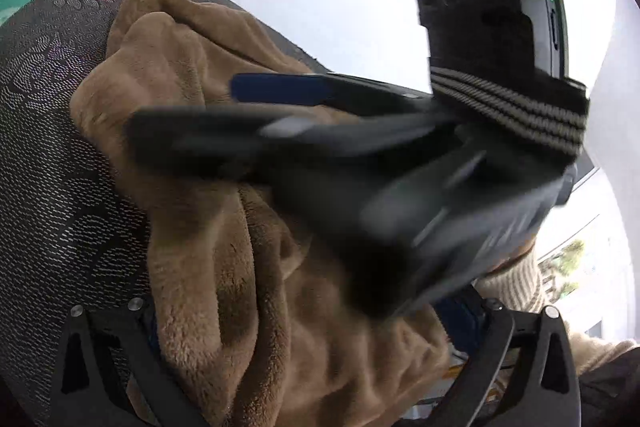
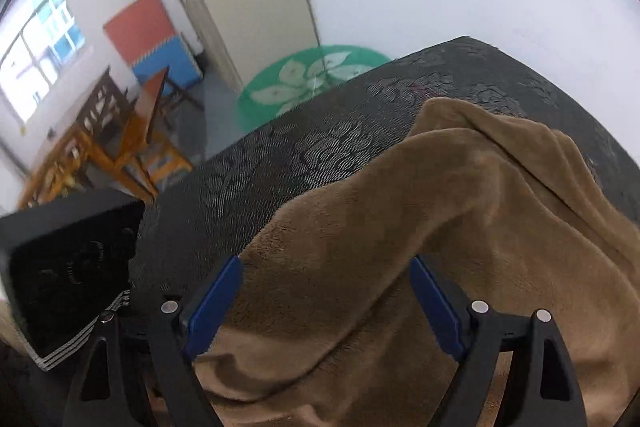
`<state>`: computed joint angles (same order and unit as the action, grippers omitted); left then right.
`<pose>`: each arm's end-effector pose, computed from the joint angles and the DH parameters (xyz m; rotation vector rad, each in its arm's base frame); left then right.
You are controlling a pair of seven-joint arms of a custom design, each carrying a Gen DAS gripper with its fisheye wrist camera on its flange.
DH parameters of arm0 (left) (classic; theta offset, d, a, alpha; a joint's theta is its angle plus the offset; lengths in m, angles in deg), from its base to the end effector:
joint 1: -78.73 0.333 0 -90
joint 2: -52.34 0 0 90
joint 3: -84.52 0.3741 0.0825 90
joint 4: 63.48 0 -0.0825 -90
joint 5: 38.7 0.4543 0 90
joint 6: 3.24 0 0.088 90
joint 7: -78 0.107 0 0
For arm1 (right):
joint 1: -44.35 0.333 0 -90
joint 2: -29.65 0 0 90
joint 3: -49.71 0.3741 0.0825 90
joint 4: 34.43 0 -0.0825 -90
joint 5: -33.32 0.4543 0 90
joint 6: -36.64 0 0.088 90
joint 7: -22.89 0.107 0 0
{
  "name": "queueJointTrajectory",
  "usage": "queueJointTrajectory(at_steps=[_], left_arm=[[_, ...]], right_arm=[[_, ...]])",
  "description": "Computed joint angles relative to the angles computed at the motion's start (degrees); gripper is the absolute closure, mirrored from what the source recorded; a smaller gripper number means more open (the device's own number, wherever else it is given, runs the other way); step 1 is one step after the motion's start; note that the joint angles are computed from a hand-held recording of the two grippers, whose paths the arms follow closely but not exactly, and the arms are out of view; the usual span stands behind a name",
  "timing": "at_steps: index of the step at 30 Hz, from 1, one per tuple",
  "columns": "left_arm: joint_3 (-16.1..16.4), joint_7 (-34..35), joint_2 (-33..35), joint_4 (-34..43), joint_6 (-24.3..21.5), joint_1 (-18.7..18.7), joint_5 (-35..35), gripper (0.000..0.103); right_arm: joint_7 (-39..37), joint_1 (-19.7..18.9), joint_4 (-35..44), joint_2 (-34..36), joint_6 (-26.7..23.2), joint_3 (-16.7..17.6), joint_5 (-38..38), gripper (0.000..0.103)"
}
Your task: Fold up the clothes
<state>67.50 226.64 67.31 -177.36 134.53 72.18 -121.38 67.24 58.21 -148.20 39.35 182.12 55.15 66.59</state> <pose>0.6324 -0.2728 0.3728 1.4149 -1.9487 1.3336 0.6536 0.2192 0.4387 -2.3441 1.0784 -0.1150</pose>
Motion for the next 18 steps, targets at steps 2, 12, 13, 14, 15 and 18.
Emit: queueJointTrajectory(at_steps=[2,12,13,14,15,18], left_arm=[[0.0,-0.5,-0.2,-0.1,0.2,-0.1,0.1,0.001],[0.5,3.0,-1.9,-1.8,-1.8,-0.3,-6.8,0.001],[0.6,2.9,-2.1,-1.4,-1.1,-0.7,-7.1,0.001],[0.6,3.2,-2.6,-1.5,-0.1,-1.1,-7.4,0.001],[0.6,3.6,-3.1,-1.6,1.2,-1.6,-7.5,0.001],[0.6,3.9,-3.4,-1.2,3.6,-3.0,-7.0,0.000]], right_arm=[[1.0,0.4,0.0,0.1,-0.7,-0.4,-2.7,0.015],[-6.2,-2.9,0.7,-0.6,-9.9,-0.4,3.4,0.015],[-8.2,-2.9,0.3,-1.3,-10.3,-0.3,4.4,0.015],[-9.8,-2.8,-0.1,-1.9,-10.7,-0.3,4.9,0.015],[-10.1,-2.3,-0.2,-2.1,-10.9,-0.5,3.4,0.015],[-10.0,-1.3,-0.3,-2.3,-11.3,-0.9,-0.5,0.015]])
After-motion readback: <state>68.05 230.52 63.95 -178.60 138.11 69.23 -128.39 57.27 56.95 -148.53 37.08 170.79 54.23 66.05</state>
